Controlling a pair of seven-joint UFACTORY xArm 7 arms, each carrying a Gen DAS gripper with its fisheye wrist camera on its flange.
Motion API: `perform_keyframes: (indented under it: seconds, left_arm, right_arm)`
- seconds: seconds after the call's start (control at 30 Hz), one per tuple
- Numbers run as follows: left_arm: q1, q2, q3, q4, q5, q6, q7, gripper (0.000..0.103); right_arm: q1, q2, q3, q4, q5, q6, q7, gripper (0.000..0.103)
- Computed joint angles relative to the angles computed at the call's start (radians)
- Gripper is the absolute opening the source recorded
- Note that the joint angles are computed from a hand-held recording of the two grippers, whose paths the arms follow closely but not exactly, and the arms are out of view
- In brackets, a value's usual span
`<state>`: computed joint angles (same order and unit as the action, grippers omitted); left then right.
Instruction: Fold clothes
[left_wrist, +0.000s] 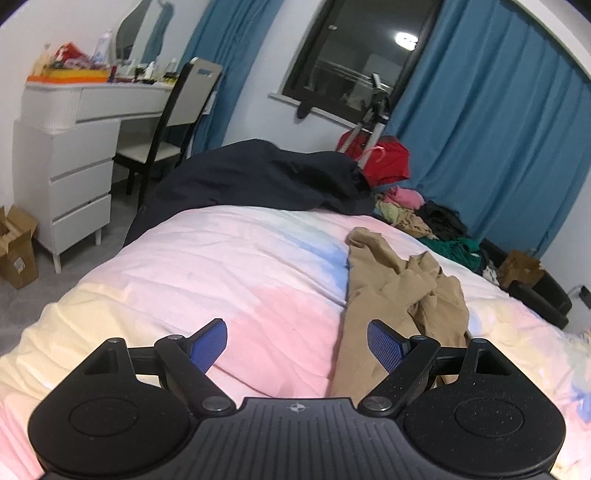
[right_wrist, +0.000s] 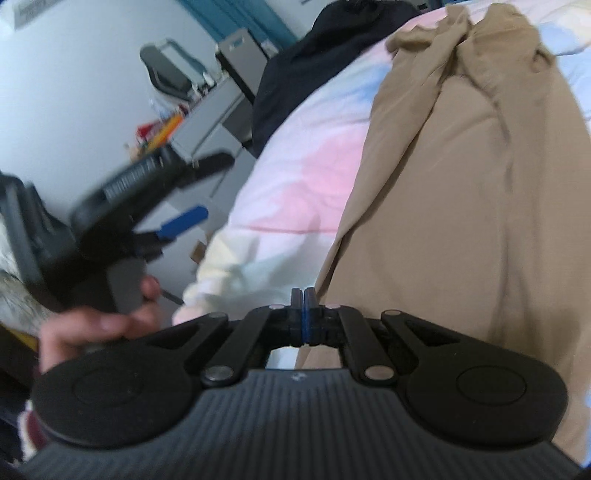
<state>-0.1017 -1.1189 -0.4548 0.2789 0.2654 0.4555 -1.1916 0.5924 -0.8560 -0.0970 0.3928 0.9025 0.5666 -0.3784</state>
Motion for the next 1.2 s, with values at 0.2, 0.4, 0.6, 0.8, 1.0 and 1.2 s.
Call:
perform_keyframes:
  seconds: [0.2,0.4,0.6,0.8,1.0,1.2]
  left_arm:
    - [-0.054,0.068,0.023,0.019,0.003,-0.033,0.069,0.085]
    - [-0.205,0.214,0.108,0.052,-0.047,-0.083,0.252,0.084]
    - [-0.286,0.37,0.228,0.167,-0.204,0.158,0.392,0.074]
    - [-0.285,0.447,0.317,0.198,-0.375,0.279,0.461,0.055]
    - [-0.262,0.476,0.28,0.228,-0.378,0.341,0.496,0.008]
    - [-0.281,0.42,0.258,0.236,-0.362,0.357,0.581,0.002]
  right_arm:
    - [-0.109,-0.101,-0.074,-0.044,-0.071,0.083,0.026,0.003]
    - [-0.228,-0.158,-0.123,-0.095,-0.14,0.147,0.044,0.003]
    - [-0.298,-0.176,-0.156,-0.111,-0.156,0.151,0.052,0.007]
    - [-0.287,-0.14,-0.167,-0.104,-0.147,0.158,0.015,0.008]
    - [-0.279,-0.126,-0.144,-0.106,-0.151,0.157,-0.029,0.008]
    - [-0.29,-0.108,-0.104,-0.108,-0.184,0.156,-0.02,0.009]
